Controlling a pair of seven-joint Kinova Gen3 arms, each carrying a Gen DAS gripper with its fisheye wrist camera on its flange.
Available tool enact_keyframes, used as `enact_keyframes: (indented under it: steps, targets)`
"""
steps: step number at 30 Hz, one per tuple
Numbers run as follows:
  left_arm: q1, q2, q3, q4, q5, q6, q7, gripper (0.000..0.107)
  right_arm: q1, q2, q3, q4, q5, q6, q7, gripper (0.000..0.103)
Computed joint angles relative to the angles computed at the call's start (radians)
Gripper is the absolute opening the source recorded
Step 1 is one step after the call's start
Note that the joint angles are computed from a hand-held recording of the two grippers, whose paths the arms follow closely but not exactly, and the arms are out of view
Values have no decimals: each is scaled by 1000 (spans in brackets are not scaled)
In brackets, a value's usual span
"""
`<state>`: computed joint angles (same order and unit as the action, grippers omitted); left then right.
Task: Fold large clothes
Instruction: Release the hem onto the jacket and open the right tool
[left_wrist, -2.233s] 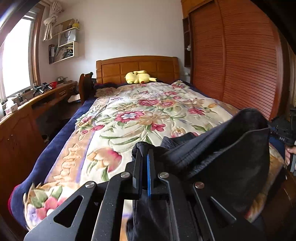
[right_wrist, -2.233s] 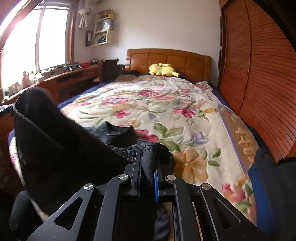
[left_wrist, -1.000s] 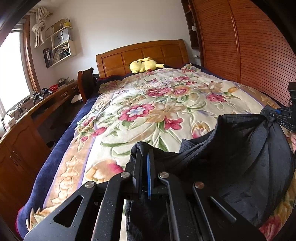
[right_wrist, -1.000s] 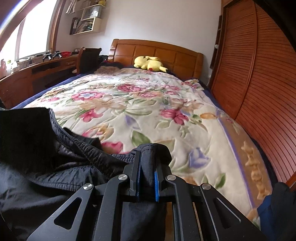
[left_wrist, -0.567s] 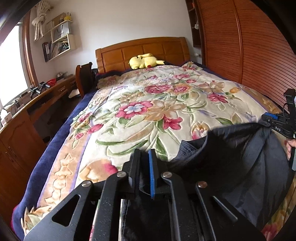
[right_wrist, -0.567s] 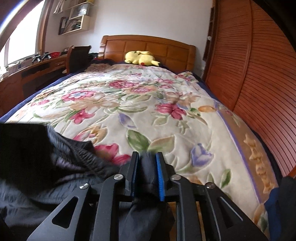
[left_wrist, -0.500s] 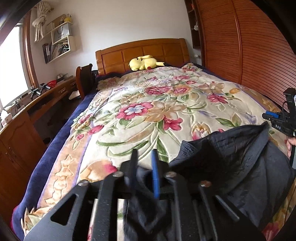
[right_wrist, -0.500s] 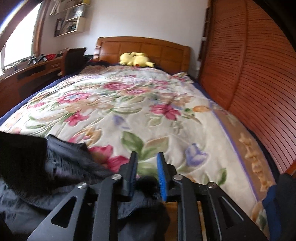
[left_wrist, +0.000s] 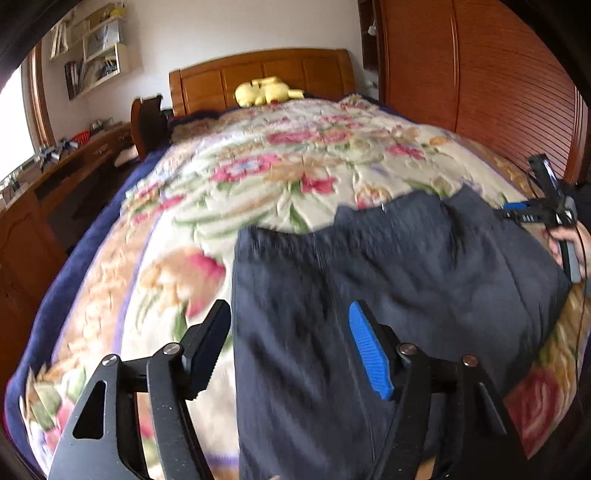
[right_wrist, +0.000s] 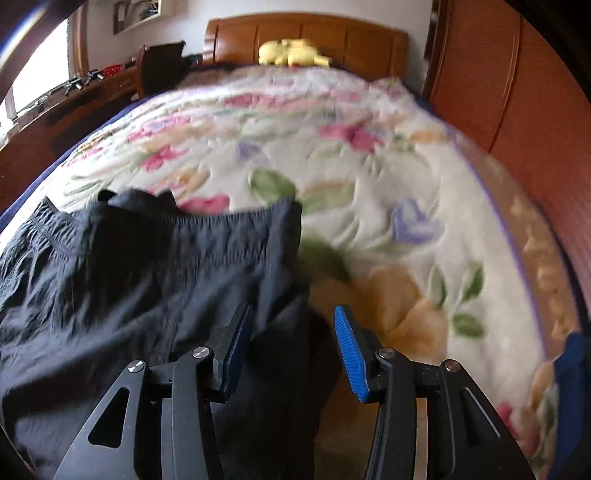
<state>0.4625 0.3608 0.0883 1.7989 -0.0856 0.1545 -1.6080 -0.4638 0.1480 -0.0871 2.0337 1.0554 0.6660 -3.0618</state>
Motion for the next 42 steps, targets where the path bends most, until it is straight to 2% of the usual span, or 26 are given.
enact_keyframes:
  steps: [3, 6, 8, 10, 12, 13, 14, 16, 18, 21, 23, 24, 26, 28, 31, 33, 37, 39, 42]
  targets:
    - [-8, -9, 1, 46, 4, -12, -3, 70, 54, 5, -15, -13, -61, -49, 63, 48]
    - [-28, -11, 14, 86, 13, -22, -9, 70, 188, 26, -122, -46, -88, -65, 108, 48]
    - [-32, -10, 13, 101, 16, -28, -12, 70, 257, 56, -186, -90, -99, -41, 134, 48]
    - [-42, -9, 20, 110, 23, -33, -14, 71, 280, 77, -183, -115, -122, -52, 165, 48]
    - [-50, -9, 25, 118, 33, -42, -13, 71, 323, 100, -216, -144, -127, -46, 174, 47]
    - [-52, -9, 24, 121, 35, -46, -13, 71, 352, 117, -242, -165, -134, -35, 188, 39]
    - [-50, -10, 20, 126, 38, -55, -12, 71, 364, 130, -252, -175, -125, -40, 195, 15]
    - [-67, -10, 34, 134, 43, -68, -17, 71, 332, 146, -229, -178, -60, -65, 179, 7]
    - [-68, -8, 34, 138, 48, -78, -19, 71, 242, 140, -160, -170, 21, -54, 118, 4]
    - [-49, -1, 13, 142, 49, -96, -19, 71, 103, 138, -56, -183, 115, 53, -4, 4]
    - [-44, 5, 11, 139, 50, -95, -21, 71, 33, 159, 8, -218, 115, 134, -47, 4]
    - [-41, 7, 10, 138, 50, -95, -21, 71, 25, 183, 14, -246, 100, 175, -44, 4]
    - [-35, 6, 6, 139, 51, -94, -21, 71, 62, 228, -29, -301, 51, 232, 11, 4]
    - [-37, 0, 8, 147, 52, -104, -23, 71, 124, 220, -104, -300, 41, 227, 43, 6]
    - [-63, -10, 33, 163, 57, -118, -28, 71, 94, 177, -108, -229, 83, 235, -9, 21]
    - [-88, -19, 56, 180, 60, -129, -34, 71, 39, 126, -80, -155, 99, 196, -57, 44]
    - [-88, -31, 48, 211, 64, -158, -41, 71, -127, 26, -15, 16, 109, 169, -149, 48]
    - [-85, -31, 41, 222, 70, -167, -39, 71, -163, -22, -41, 105, 112, 158, -230, 53]
    - [-107, -28, 58, 241, 79, -177, -33, 71, -184, -83, -123, 201, 106, 192, -328, 57]
